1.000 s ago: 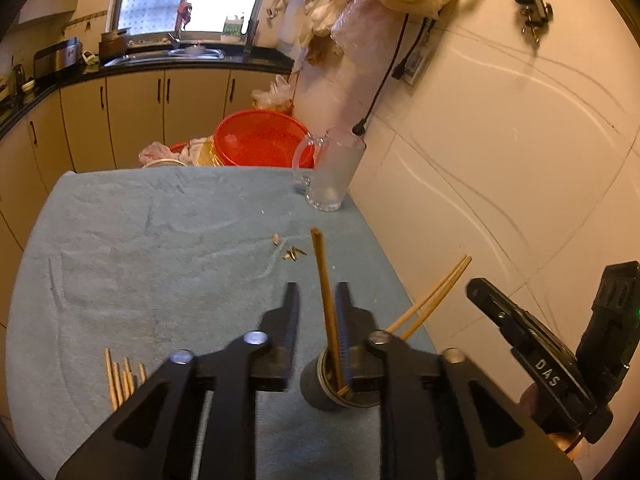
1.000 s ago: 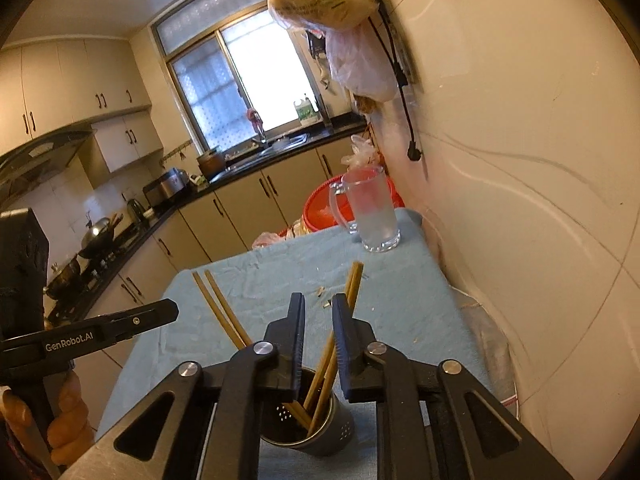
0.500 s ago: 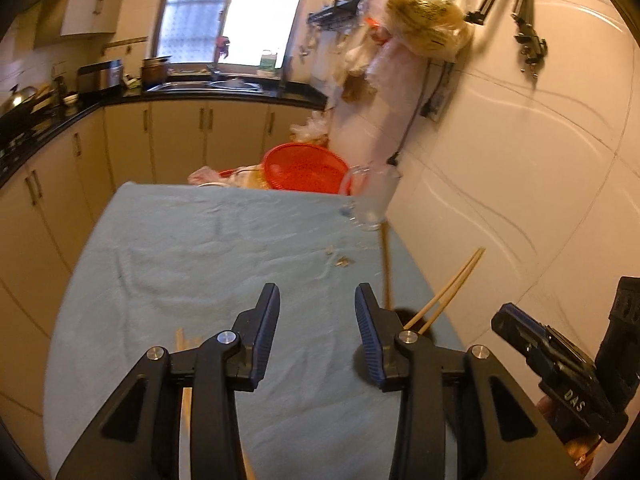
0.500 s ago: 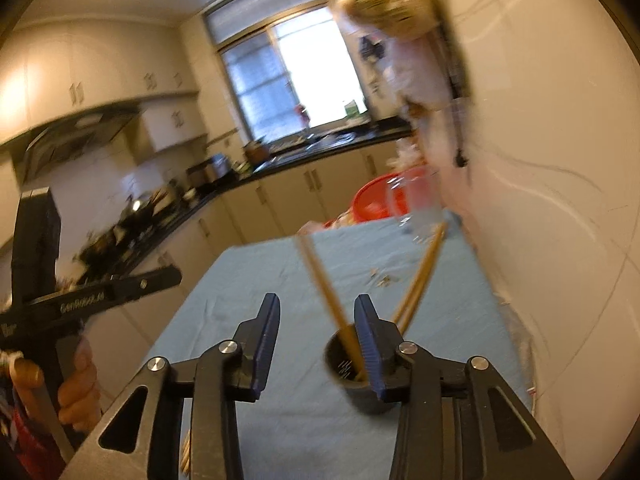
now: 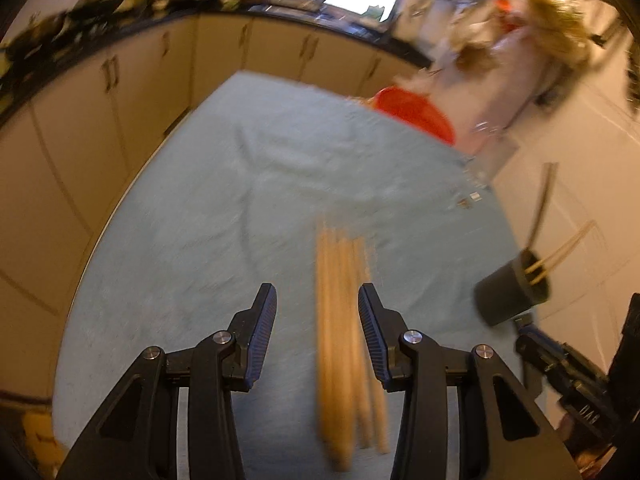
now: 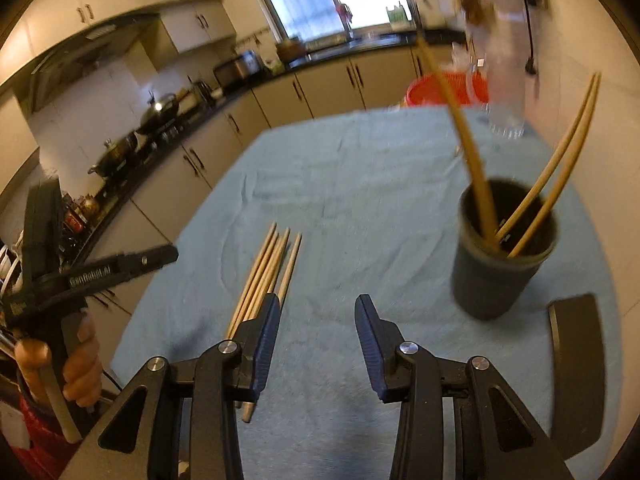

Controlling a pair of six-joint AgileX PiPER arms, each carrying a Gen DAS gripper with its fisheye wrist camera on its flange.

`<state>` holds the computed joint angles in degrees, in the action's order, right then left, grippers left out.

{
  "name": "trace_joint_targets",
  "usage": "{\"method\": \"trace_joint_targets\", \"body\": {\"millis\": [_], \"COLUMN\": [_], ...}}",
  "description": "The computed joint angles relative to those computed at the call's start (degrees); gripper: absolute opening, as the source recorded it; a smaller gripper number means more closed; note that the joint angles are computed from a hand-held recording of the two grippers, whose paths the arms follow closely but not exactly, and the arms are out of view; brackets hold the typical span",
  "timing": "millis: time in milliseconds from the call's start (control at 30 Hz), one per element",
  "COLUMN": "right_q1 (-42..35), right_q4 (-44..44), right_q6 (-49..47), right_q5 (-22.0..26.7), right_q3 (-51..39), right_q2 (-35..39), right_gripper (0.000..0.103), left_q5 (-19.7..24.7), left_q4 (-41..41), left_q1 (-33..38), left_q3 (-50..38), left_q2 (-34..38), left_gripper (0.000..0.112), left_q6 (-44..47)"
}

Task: Organize utensils
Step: 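Move both open tools back to the chopsticks on the towel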

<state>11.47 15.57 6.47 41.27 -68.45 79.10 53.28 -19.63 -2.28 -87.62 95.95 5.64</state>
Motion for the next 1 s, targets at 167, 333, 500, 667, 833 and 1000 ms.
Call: {"method": "trace_joint_targets", "body": {"millis": [167,333,500,667,833,1000], "right_q1": [1.3,2.1,2.8,4.9,6.6,8.5], "right_q4": [1.8,2.5,2.6,-1.3,-6.6,-10.5], "right_q6": [1.3,5.8,8.6,11.7,14.4,14.4], "right_q5": [2.5,6.7,12.7,17.5,22.6,26.4], "right_q3": [-4.1,-11.3,-22.1,-33.1,-44.1,-53.2], "right_q2": [6.7,15.3,24.6,33.4,41.6,47.1], "right_gripper": [0.033,0.033,0.033,0.028,0.019,0.016], "left_q5": [0.0,0.0,-0.7,-0.4,0.0,0.5], "left_q4": [0.1,1.8,2.2,1.2,0.2,-0.1], "left_q1": [3.2,2.9,3.4,4.8,6.6,7.4], "left_q3": [3.9,6.0,7.4,7.9,8.3,7.7], "left_q2": [1.9,2.6,1.7,1.2,0.4,0.8], "left_gripper": [0.041,0.041,0.041,0.041,0.041,0.041], "left_q6": [2.5,3.9,5.2,6.3,7.9,8.5]}}
